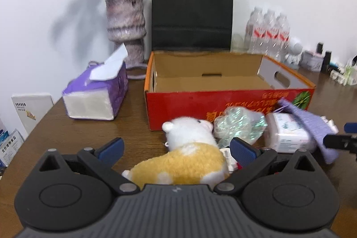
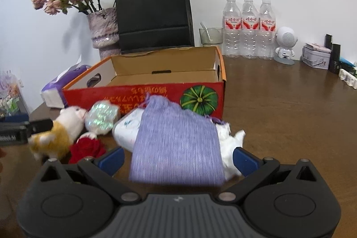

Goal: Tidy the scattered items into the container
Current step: 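Grasp the plush sheep with the left tool while the right tool grasps the purple pouch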

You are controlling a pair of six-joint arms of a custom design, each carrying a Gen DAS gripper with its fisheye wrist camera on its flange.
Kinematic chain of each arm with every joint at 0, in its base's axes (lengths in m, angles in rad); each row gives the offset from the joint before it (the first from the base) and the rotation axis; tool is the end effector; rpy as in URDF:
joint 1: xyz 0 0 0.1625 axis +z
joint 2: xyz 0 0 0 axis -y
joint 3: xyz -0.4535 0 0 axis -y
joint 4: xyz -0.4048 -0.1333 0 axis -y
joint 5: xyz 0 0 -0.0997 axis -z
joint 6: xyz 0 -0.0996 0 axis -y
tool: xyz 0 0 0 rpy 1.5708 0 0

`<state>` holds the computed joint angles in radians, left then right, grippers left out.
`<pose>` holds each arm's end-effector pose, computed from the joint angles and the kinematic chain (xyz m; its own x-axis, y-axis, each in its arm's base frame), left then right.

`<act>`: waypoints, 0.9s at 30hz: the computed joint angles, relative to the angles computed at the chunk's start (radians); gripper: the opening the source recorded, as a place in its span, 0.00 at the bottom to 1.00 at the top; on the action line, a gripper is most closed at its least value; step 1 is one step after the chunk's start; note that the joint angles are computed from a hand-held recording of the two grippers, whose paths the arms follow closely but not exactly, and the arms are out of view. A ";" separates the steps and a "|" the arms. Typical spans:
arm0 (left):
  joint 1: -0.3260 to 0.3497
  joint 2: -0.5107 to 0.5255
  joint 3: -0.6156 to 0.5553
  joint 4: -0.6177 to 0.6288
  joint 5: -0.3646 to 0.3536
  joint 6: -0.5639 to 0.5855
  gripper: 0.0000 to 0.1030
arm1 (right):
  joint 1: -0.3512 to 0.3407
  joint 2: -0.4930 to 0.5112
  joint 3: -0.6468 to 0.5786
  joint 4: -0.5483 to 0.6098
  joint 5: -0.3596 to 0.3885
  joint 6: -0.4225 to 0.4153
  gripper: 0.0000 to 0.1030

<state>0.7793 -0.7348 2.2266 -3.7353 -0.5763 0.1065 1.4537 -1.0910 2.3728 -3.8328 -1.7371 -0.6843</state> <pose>-0.1893 -0.4917 0.0827 -0.6912 0.0788 -0.7183 0.6335 0.5444 -0.5499 0.0621 -0.4723 0.2049 -0.7876 -0.1545 0.5965 -0.5586 0.5877 -0.5853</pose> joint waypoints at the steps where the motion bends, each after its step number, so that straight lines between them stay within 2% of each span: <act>1: 0.013 0.003 -0.018 0.041 0.000 -0.018 1.00 | 0.004 0.009 -0.017 0.009 -0.006 0.004 1.00; 3: 0.037 0.012 -0.047 0.100 -0.006 -0.051 1.00 | 0.012 0.031 -0.052 0.031 -0.022 0.010 0.99; 5: 0.056 0.019 -0.058 0.118 -0.017 -0.085 1.00 | 0.012 0.045 -0.078 0.060 -0.025 0.029 0.89; 7: 0.073 0.018 -0.051 0.092 -0.053 -0.101 0.97 | -0.005 0.043 -0.079 0.080 0.017 0.057 0.74; 8: 0.078 0.016 -0.047 0.080 -0.067 -0.100 0.94 | -0.009 0.045 -0.075 0.072 0.031 0.055 0.69; 11: 0.079 0.009 -0.034 0.040 -0.082 -0.107 0.88 | -0.015 0.048 -0.059 0.035 0.054 0.036 0.45; 13: 0.081 0.001 -0.021 0.028 -0.101 -0.122 0.87 | -0.027 0.035 -0.047 0.036 0.093 0.046 0.25; 16: 0.079 -0.004 -0.006 0.006 -0.120 -0.125 0.82 | -0.048 0.017 -0.029 0.037 0.147 0.054 0.11; 18: 0.072 -0.007 0.007 -0.014 -0.126 -0.133 0.79 | -0.056 0.017 -0.022 0.021 0.170 0.052 0.05; 20: 0.059 -0.007 0.024 -0.048 -0.127 -0.137 0.74 | -0.063 0.017 -0.011 -0.017 0.194 0.052 0.04; 21: 0.051 -0.005 0.032 -0.074 -0.128 -0.127 0.61 | -0.064 0.016 -0.004 -0.035 0.208 0.050 0.04; 22: 0.042 -0.004 0.040 -0.098 -0.129 -0.113 0.54 | -0.065 0.014 0.002 -0.049 0.218 0.048 0.04; 27: 0.016 -0.005 0.060 -0.131 -0.110 -0.102 0.50 | -0.065 0.004 0.019 -0.091 0.246 0.037 0.04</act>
<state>0.7948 -0.7400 2.2869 -3.8665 -0.6861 0.0050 1.3884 -1.0866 2.3919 -3.9237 -1.4906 -0.6477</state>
